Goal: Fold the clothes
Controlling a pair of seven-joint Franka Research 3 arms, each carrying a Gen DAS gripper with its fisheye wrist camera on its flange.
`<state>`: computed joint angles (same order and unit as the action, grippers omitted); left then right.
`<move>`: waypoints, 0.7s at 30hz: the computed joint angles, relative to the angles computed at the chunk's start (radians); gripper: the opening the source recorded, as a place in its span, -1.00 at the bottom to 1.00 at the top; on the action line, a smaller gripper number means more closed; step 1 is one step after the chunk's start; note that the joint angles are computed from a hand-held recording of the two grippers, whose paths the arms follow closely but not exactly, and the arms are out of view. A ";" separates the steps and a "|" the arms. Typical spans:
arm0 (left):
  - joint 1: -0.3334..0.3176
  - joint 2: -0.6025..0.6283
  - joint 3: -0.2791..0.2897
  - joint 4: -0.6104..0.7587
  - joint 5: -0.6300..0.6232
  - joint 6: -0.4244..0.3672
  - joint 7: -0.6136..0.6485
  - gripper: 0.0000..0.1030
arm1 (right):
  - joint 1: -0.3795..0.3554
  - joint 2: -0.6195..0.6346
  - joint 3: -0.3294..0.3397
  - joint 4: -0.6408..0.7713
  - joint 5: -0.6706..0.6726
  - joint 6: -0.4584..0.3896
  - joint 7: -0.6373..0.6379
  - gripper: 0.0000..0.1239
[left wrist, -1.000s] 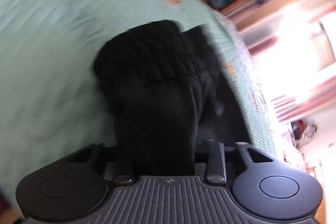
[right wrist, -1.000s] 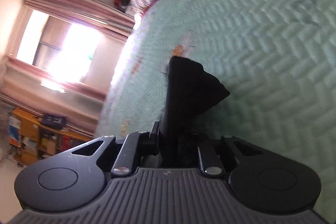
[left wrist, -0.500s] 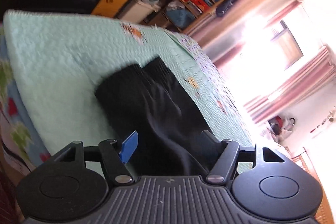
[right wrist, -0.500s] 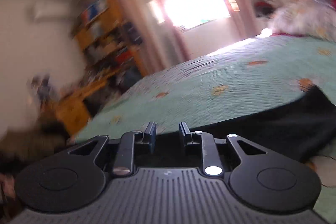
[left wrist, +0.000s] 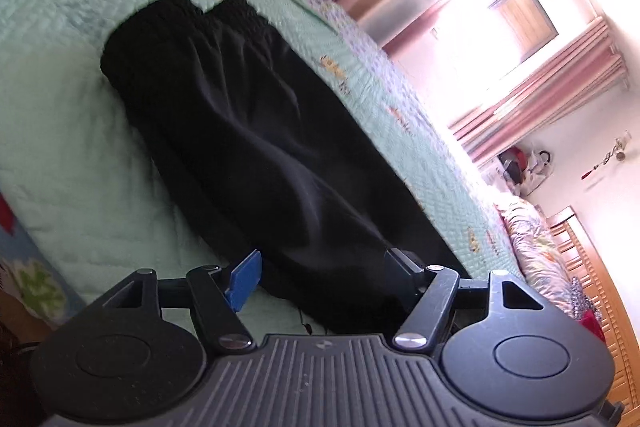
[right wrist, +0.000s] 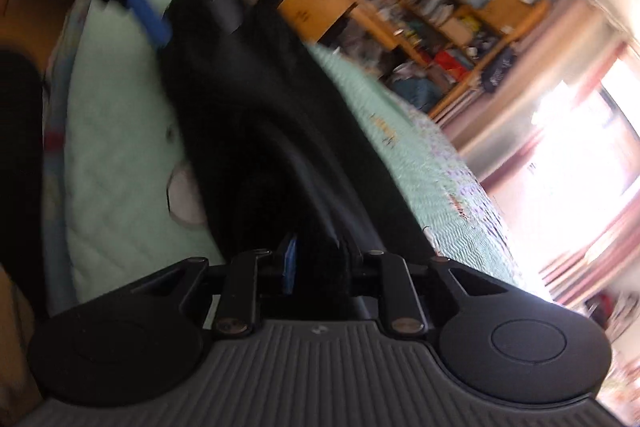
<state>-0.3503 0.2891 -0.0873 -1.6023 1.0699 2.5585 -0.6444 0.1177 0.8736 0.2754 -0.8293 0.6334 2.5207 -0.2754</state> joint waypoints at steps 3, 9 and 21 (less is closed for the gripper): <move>0.007 0.010 0.010 -0.014 -0.011 0.018 -0.069 0.33 | 0.001 0.012 0.010 0.008 -0.002 0.019 -0.042 -0.66; 0.013 -0.054 0.044 -0.120 0.142 0.032 -0.365 -0.42 | -0.119 -0.131 0.085 -0.211 0.149 -0.001 -0.209 -0.95; 0.047 -0.174 -0.059 -0.230 0.430 -0.011 -0.560 -0.26 | -0.195 -0.250 0.093 -0.413 0.463 -0.042 -0.435 -0.04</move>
<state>-0.3029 0.1146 -0.1462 -1.8324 1.4998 2.5471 -1.2040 -0.0775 0.6232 0.3684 -1.2420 1.0967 2.4786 -0.7099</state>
